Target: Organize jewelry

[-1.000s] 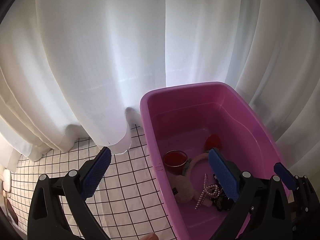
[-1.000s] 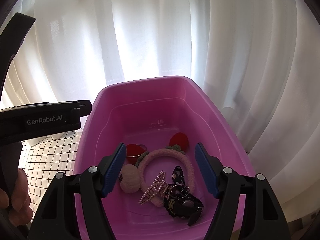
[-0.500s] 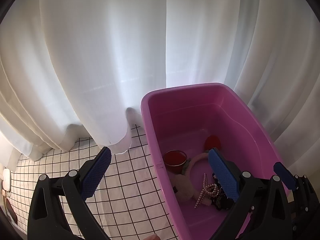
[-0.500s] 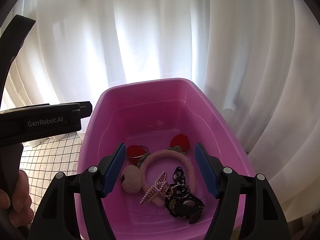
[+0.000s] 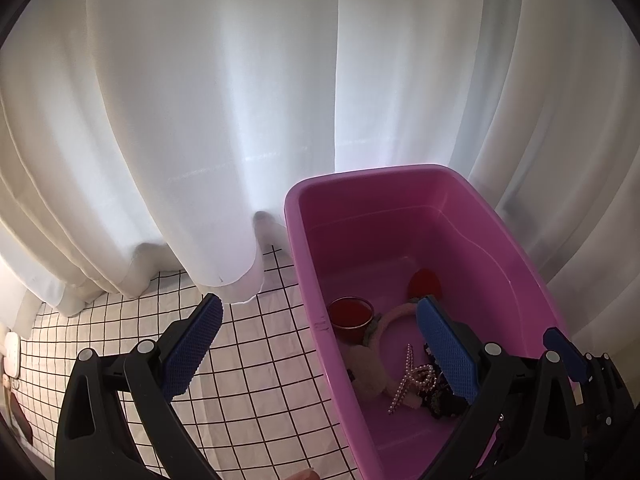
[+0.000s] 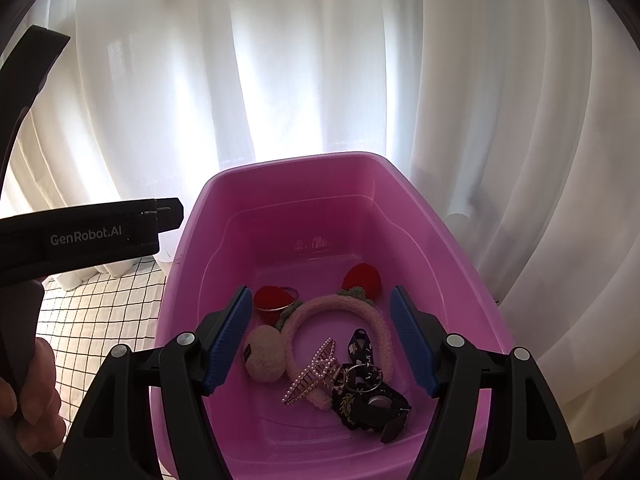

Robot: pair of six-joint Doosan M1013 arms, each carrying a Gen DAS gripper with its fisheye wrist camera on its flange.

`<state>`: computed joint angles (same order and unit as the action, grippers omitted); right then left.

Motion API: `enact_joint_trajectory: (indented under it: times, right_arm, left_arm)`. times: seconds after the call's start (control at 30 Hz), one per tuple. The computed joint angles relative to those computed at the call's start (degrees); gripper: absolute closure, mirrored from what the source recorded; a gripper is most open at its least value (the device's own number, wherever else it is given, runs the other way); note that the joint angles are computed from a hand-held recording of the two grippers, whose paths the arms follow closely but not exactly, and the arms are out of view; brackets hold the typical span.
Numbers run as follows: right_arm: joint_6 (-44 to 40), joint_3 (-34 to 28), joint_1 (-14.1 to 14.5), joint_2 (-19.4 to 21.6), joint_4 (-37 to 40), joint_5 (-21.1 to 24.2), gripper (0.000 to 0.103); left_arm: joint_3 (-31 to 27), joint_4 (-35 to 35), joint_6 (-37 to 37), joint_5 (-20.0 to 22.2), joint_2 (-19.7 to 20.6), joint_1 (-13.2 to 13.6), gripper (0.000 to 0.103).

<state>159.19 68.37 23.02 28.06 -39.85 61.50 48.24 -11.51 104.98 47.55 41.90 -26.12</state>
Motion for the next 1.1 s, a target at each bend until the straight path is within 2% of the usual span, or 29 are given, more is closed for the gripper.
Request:
enact_joint_trajectory:
  times: [0.93, 1.1]
  right_arm:
    - [-0.6, -0.8, 0.1, 0.5, 0.5, 0.4, 0.035]
    - [-0.6, -0.7, 0.1, 0.5, 0.6, 0.4, 0.035]
  left_arm:
    - [-0.9, 0.2, -0.4, 1.4, 0.6, 0.2, 0.007]
    - [-0.2, -0.8, 0.2, 0.3, 0.3, 0.3, 0.007]
